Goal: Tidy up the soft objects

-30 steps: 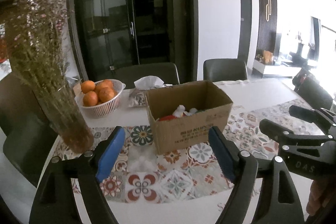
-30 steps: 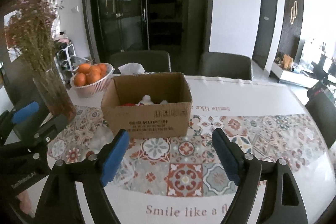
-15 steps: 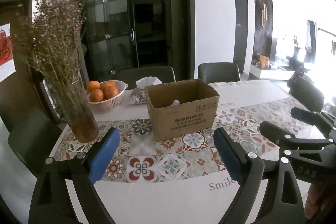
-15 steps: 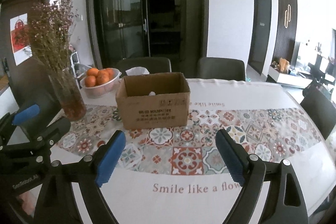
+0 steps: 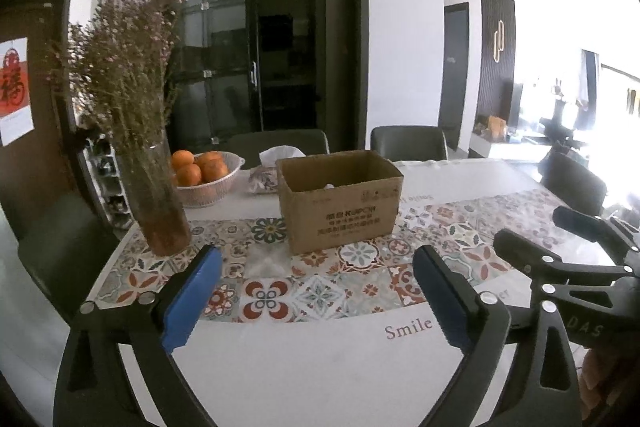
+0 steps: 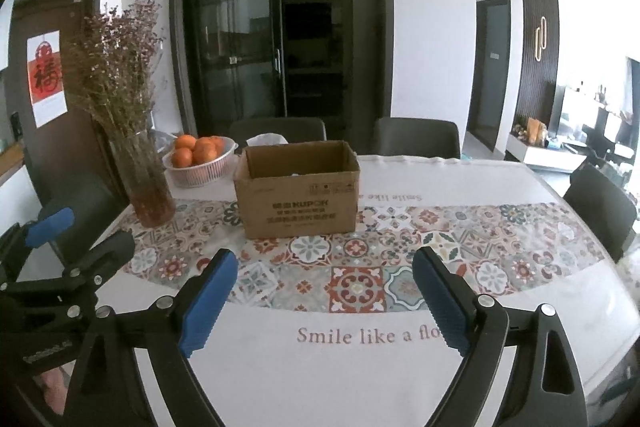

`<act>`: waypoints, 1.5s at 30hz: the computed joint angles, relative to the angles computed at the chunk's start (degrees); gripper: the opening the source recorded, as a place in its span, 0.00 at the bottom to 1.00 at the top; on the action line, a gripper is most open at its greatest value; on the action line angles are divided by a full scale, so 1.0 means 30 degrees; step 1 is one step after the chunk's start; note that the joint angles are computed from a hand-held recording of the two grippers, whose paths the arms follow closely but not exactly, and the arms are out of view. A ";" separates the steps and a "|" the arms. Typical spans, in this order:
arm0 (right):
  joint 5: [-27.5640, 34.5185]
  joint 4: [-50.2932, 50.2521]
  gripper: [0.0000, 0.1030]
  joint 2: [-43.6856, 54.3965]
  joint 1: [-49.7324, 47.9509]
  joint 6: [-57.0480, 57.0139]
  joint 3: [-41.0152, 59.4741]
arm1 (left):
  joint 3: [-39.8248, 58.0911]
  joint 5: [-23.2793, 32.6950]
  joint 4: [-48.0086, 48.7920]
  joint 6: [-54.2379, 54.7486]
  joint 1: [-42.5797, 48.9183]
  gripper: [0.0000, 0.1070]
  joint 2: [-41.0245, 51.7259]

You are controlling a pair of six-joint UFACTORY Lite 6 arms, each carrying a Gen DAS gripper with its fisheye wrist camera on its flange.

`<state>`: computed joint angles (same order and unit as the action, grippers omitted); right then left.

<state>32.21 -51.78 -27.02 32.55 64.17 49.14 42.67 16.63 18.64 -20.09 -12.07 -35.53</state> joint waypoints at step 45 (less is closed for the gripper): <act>0.2532 -0.1223 0.88 -0.5135 0.3352 0.1998 -0.3944 | -0.3792 0.6730 1.1341 -1.2341 -0.7462 0.96 -0.5964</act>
<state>39.80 -55.44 -42.42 42.61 70.16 37.31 31.29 36.82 52.66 -57.11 -34.46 -53.43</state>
